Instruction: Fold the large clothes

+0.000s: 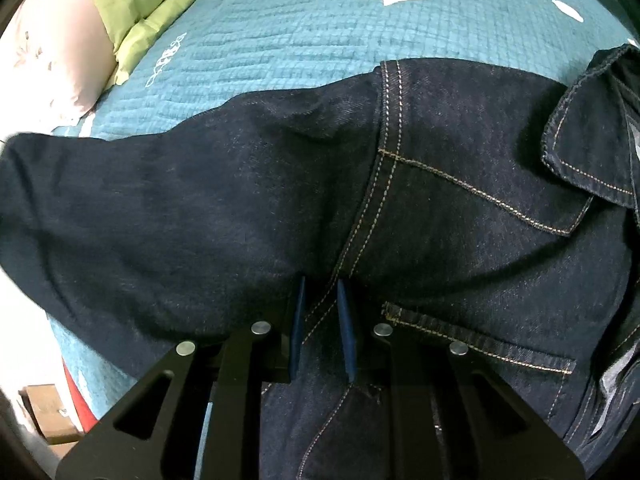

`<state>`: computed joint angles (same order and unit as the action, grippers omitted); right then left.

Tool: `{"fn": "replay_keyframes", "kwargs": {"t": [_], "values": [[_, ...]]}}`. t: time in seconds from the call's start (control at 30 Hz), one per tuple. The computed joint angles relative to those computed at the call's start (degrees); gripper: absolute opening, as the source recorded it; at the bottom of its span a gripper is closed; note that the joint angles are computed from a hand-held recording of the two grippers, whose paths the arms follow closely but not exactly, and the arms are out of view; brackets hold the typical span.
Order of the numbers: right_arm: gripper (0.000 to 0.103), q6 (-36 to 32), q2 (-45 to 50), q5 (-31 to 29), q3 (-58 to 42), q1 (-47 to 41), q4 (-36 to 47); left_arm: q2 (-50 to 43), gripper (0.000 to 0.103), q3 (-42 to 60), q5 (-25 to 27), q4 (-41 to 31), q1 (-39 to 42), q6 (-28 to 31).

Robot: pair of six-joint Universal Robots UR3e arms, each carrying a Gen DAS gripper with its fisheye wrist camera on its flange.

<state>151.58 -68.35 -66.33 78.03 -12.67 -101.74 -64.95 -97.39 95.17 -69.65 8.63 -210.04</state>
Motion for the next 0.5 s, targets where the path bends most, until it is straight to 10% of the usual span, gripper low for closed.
{"fn": "replay_keyframes", "kwargs": {"t": [0.2, 0.5], "values": [[0.017, -5.83, -6.36, 9.36, 1.06, -10.08, 8.93, -17.10, 0.013, 22.09, 20.52, -4.09, -26.85, -7.16], [0.020, -26.23, -20.49, 19.26, -2.79, -44.62, 30.01, -46.90, 0.013, 59.50, 19.46, -10.49, -46.63, -5.18]]}}
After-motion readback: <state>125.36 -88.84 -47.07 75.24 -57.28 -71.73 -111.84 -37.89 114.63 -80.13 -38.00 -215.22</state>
